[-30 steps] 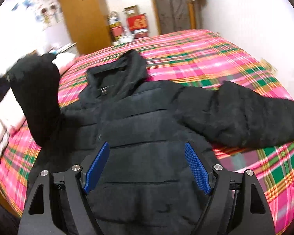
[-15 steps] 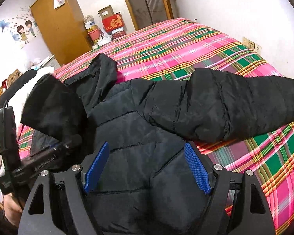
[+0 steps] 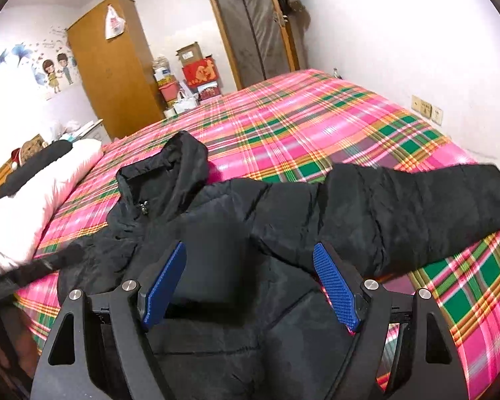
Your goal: Fold large clothes
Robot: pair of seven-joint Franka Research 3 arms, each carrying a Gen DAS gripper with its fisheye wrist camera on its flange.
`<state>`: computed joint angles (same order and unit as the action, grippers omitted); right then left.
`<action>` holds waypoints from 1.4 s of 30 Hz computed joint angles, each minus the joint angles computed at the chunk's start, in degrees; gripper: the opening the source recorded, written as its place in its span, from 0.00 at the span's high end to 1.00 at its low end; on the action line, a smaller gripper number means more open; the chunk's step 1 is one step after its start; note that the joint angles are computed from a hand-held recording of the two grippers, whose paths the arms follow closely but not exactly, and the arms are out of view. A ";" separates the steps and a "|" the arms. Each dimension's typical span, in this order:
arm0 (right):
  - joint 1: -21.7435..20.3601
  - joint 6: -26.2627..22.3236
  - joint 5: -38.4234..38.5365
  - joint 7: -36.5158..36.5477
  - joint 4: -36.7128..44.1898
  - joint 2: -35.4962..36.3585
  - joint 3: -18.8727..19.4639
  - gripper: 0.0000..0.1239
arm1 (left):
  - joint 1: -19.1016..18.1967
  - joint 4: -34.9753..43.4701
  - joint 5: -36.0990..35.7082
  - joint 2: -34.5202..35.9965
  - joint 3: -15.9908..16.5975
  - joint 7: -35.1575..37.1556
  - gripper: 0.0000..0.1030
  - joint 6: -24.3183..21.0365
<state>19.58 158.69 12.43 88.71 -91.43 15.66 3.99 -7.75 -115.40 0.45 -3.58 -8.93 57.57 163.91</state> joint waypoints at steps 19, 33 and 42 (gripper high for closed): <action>5.55 -30.44 -7.60 -2.95 40.04 30.00 -1.75 0.63 | 9.91 -13.29 15.64 -1.51 3.75 -16.57 0.61 -7.52; 3.87 -27.40 -3.74 -3.42 33.72 25.79 -0.66 0.63 | 9.99 -12.08 25.78 -1.95 2.61 -25.63 0.62 -10.20; -0.89 -17.82 2.41 -3.52 9.61 5.29 0.24 0.63 | 7.95 -14.95 32.20 -13.65 -2.54 -30.50 0.62 -13.41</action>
<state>18.69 140.87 14.85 85.19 -81.83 20.95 4.23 0.20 -130.35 32.64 -17.23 -11.47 27.08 150.50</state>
